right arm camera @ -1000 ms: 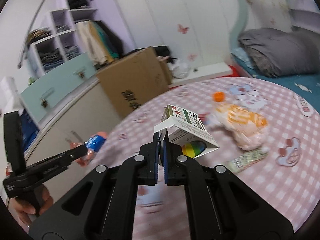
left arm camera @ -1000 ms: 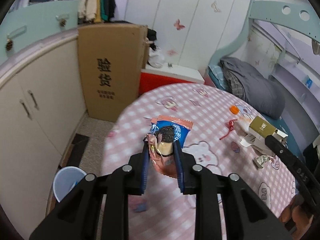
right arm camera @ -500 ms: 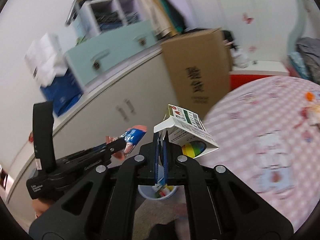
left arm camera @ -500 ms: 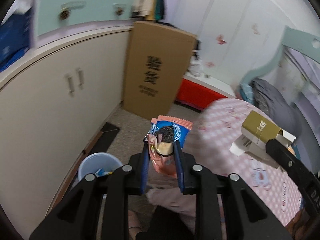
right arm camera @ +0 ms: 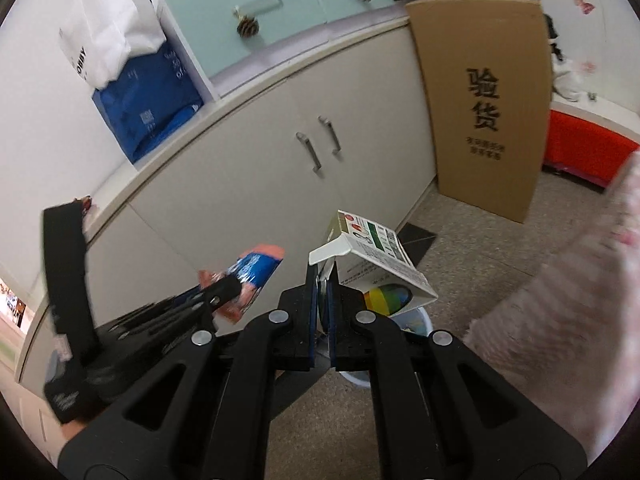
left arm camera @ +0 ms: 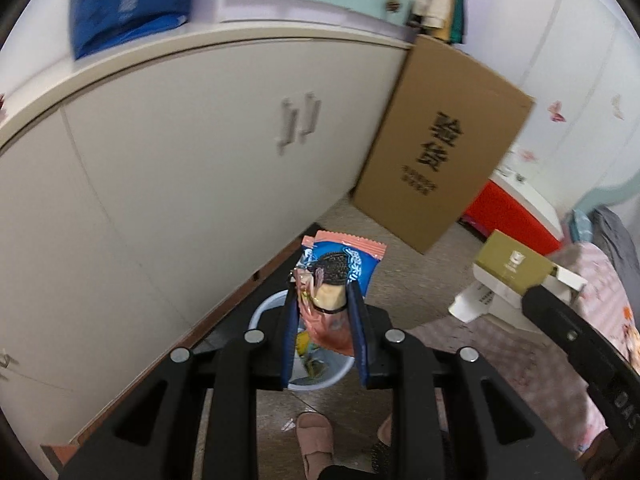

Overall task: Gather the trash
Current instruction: 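Carry the carton and snack bag to the wastebasket, opening both tools over it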

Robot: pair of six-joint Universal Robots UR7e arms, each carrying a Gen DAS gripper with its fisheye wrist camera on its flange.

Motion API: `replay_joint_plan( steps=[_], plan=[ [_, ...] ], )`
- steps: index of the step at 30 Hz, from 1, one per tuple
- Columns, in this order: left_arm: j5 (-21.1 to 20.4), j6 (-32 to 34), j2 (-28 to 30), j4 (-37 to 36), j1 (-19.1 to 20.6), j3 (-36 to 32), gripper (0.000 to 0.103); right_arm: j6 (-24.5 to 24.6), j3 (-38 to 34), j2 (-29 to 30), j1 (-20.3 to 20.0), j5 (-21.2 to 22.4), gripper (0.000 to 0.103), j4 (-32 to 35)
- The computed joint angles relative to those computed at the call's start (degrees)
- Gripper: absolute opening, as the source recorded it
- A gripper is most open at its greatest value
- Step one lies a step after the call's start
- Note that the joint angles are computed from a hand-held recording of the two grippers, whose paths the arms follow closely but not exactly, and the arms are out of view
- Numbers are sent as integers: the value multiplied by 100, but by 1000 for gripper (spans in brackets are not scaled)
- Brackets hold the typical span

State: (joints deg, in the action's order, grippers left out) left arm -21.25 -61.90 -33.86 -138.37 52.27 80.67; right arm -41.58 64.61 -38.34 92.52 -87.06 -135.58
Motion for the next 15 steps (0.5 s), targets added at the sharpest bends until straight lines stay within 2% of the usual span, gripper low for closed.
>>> replay_joint_plan(
  steps=[1,4,8,15],
  plan=[
    [29,-117,-14,167,43,-28,23,99,-225,233,32,-196,11,111],
    [-17,-545,-101,630,196,7,23,357,-519,584,24,-514,57,294],
    [-155,-658,-98,721,320,48,23,310,-492,661,-14,-708,57,288],
    [-419,-307,97,468,443,-103,23,324,-220,509,-72,-843,60,21]
  ],
)
